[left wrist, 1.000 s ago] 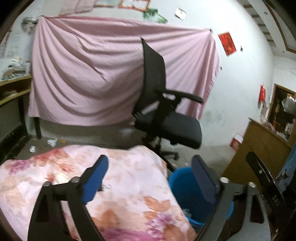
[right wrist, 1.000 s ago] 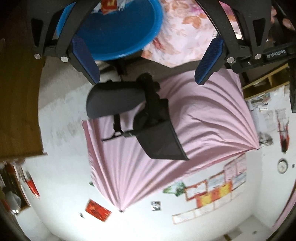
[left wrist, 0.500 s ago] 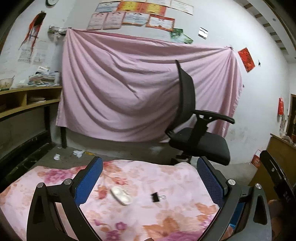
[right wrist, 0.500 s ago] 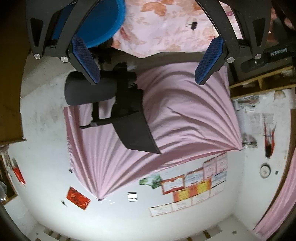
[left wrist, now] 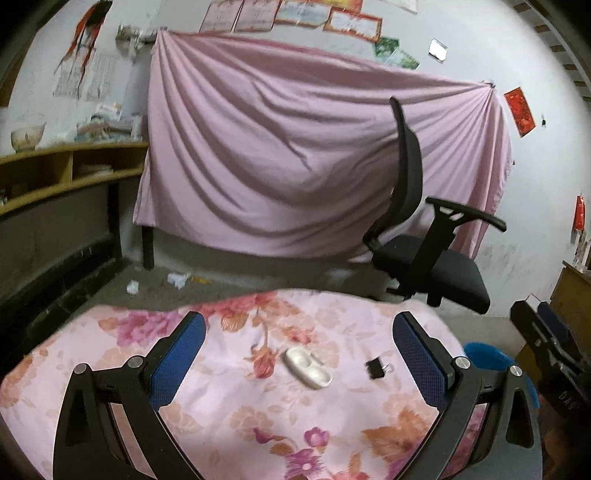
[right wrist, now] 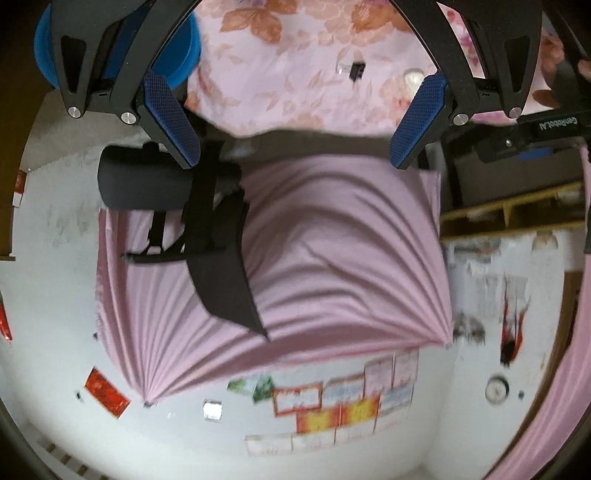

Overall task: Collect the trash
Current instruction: 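Move both tools back over the bed toward the earbud case and binder clip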

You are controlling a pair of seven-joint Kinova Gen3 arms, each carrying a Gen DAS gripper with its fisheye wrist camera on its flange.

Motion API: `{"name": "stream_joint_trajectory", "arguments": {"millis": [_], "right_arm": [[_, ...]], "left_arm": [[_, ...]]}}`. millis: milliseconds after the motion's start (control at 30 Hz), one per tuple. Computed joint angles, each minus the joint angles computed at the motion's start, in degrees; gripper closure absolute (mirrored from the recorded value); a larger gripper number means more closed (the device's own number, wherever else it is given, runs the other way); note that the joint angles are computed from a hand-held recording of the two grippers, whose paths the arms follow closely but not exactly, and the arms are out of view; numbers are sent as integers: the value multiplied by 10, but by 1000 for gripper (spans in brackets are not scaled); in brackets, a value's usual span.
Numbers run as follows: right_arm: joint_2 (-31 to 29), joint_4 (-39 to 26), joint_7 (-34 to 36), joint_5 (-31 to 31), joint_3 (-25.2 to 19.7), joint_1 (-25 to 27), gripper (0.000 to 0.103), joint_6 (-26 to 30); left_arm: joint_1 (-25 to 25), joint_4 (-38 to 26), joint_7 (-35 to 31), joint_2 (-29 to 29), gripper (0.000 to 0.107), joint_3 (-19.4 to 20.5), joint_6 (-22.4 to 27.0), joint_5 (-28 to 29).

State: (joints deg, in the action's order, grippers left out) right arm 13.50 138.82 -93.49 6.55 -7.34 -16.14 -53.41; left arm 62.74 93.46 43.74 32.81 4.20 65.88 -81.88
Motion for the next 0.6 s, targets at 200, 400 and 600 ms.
{"name": "stream_joint_trajectory", "arguments": {"millis": [200, 400, 600], "right_arm": [[6, -57, -48, 64, -27, 31, 0, 123], [9, -112, -77, 104, -63, 56, 3, 249], [46, -193, -208, 242, -129, 109, 30, 388]], "left_arm": [[-47, 0, -40, -2, 8, 6, -77, 52], [-86, 8, -77, -12, 9, -13, -176, 116], [-111, 41, -54, -23, 46, -39, -296, 101]]}}
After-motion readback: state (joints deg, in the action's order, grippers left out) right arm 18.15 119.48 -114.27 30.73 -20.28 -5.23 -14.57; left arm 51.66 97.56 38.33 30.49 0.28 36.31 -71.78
